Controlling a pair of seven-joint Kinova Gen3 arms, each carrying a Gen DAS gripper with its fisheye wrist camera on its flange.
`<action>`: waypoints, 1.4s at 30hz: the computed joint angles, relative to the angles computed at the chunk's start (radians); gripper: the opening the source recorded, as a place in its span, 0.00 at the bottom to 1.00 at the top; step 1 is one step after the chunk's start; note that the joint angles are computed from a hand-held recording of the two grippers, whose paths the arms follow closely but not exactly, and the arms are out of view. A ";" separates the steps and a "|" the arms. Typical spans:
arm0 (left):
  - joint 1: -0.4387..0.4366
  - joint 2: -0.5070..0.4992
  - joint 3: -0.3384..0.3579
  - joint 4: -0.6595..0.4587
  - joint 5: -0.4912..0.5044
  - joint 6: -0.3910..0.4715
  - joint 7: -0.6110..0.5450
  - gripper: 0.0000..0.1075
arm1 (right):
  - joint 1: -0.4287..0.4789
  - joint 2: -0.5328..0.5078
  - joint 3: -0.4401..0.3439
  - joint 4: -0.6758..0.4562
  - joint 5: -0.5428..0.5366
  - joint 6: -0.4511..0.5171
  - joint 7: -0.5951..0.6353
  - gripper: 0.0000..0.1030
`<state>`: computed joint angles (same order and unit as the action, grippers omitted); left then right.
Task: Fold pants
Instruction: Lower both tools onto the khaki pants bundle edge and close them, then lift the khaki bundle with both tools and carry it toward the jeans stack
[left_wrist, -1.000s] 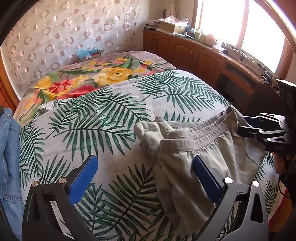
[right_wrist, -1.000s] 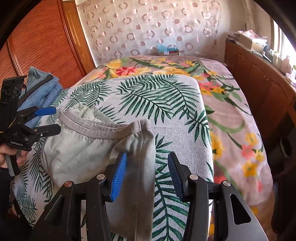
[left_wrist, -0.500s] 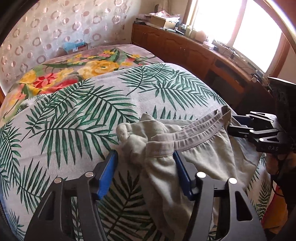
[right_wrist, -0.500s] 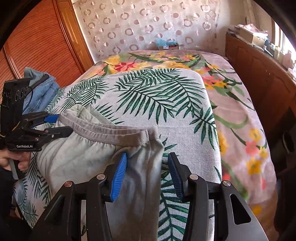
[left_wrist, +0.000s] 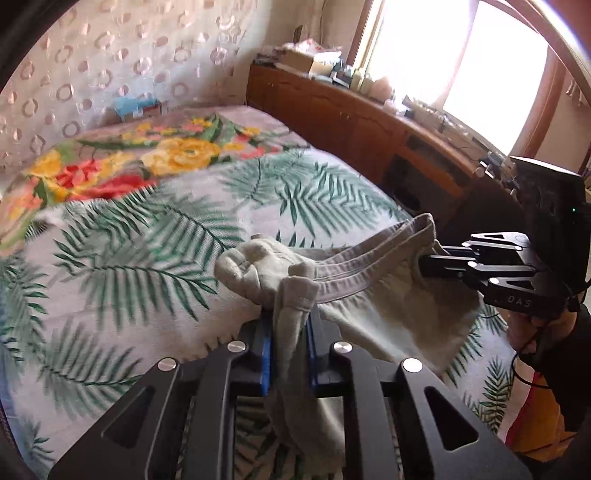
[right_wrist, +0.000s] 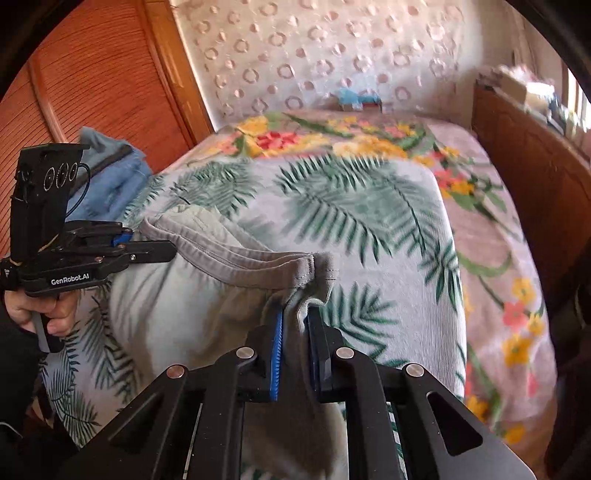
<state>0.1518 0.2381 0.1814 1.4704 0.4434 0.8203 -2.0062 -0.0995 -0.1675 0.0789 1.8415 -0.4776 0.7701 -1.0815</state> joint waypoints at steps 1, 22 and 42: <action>-0.002 -0.022 -0.003 0.012 -0.003 -0.010 -0.003 0.14 | -0.002 -0.009 -0.006 -0.002 0.003 -0.003 -0.003 0.11; -0.141 -0.323 -0.196 0.064 -0.005 -0.041 -0.082 0.14 | -0.219 0.032 -0.148 -0.250 0.064 -0.156 -0.076 0.11; -0.271 -0.339 -0.317 0.135 0.048 -0.134 -0.145 0.14 | -0.319 0.454 -0.252 -0.788 0.327 -0.027 -0.099 0.11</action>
<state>-0.1189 -0.1012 -0.1351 1.6053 0.4912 0.6868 -2.1513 -0.4187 0.2869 -0.1735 1.0537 -0.1509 0.7436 -1.1808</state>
